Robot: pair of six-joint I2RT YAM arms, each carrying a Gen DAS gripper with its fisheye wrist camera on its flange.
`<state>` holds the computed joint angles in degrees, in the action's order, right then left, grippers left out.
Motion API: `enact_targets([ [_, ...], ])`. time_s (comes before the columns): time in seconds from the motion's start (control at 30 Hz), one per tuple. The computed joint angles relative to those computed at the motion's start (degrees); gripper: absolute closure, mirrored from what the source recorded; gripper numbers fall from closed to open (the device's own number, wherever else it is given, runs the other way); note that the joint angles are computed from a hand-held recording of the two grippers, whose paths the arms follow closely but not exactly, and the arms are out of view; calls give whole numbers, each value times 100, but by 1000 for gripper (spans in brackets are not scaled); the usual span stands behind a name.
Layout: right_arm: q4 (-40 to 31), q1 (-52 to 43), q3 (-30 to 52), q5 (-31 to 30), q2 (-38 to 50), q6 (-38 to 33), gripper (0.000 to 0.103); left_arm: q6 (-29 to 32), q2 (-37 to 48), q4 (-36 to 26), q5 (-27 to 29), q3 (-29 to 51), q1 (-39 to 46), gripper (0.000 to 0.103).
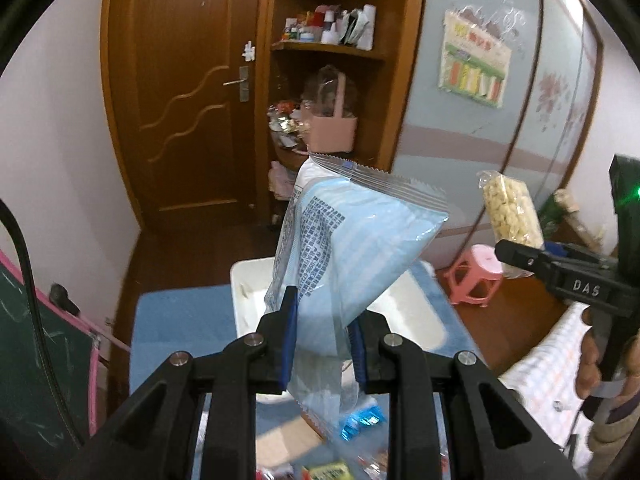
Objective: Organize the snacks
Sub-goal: 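Lift both bags over the white bin and release them inside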
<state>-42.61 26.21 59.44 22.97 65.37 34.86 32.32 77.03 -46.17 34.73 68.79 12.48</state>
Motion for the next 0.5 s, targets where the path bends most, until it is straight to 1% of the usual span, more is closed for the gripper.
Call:
enact_targets([
  [0.17,739,-856,-33,-866,1123,-316,41,-531,872,795,-730,26,-639,82],
  [0.23,863,-967,45,-938,1517,-381,41,-713,1245,1060,-992,51,-823,82],
  [0.27,933,-1010,107,-945,1787,-391,41,-757,1344,1132,-1046,53,-859,82],
  [0.33,1041,-1019,141,-940,2054,-402,41,-878,1639,1270,-1215,127,-982,82],
  [0.43,1173,-1069,260,-1020,2478,-381,41,-999,2008,1334,-1449,284,-1137,81],
  [0.47,1247,-1064,201,-1088,2521,-371,41,-1052,2105,1335,-1499,359,-1183,77],
  [0.5,1265,-1094,227,-1168,2590,-382,41,-1088,2156,1347,-1493,385,-1191,64],
])
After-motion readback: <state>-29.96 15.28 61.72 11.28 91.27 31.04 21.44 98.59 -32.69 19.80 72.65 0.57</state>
